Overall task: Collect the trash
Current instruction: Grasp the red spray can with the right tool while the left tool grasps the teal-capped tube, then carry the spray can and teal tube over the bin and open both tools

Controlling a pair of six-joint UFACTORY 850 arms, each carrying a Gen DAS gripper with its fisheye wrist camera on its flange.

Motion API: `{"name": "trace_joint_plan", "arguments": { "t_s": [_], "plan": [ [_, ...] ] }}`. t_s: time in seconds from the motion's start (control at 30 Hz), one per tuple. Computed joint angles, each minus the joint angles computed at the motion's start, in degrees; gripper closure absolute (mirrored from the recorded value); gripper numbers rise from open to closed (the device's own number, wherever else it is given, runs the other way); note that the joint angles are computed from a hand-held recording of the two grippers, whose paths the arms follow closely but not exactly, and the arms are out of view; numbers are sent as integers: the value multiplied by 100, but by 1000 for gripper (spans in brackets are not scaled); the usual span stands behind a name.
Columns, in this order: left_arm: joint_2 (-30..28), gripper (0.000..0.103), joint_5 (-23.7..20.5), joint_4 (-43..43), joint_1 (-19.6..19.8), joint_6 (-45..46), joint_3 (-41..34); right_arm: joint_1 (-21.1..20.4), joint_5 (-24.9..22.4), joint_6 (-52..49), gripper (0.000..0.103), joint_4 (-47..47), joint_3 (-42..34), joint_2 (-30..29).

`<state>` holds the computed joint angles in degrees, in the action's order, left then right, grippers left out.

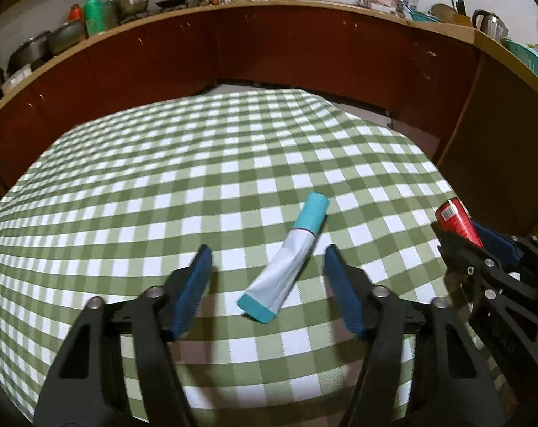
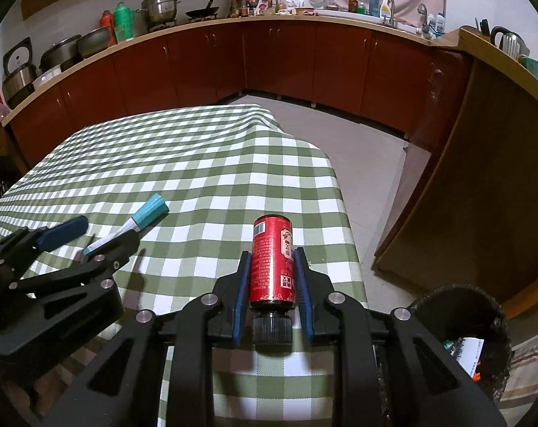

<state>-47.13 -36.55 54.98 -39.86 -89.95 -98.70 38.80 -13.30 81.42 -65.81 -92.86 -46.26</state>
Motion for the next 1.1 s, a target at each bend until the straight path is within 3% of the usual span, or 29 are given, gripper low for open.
{"name": "trace_joint_plan", "arguments": {
  "t_s": [0.17, 0.2, 0.23, 0.73, 1.1],
  "plan": [
    [46, 71, 272, -30, 42, 22, 101, -7, 22, 115, 78, -100, 66, 38],
    [59, 82, 332, 5, 41, 22, 124, 0, 19, 109, 78, -94, 78, 43],
    [85, 87, 369, 26, 43, 27, 162, 1, 25, 144, 78, -125, 96, 55],
    [566, 87, 343, 355, -189, -508, 928, 143, -3, 1378, 78, -1249, 745, 452],
    [1092, 87, 162, 676, -596, -1331, 1670, 274, -24, 3552, 78, -3209, 1683, 1038]
  ]
}}
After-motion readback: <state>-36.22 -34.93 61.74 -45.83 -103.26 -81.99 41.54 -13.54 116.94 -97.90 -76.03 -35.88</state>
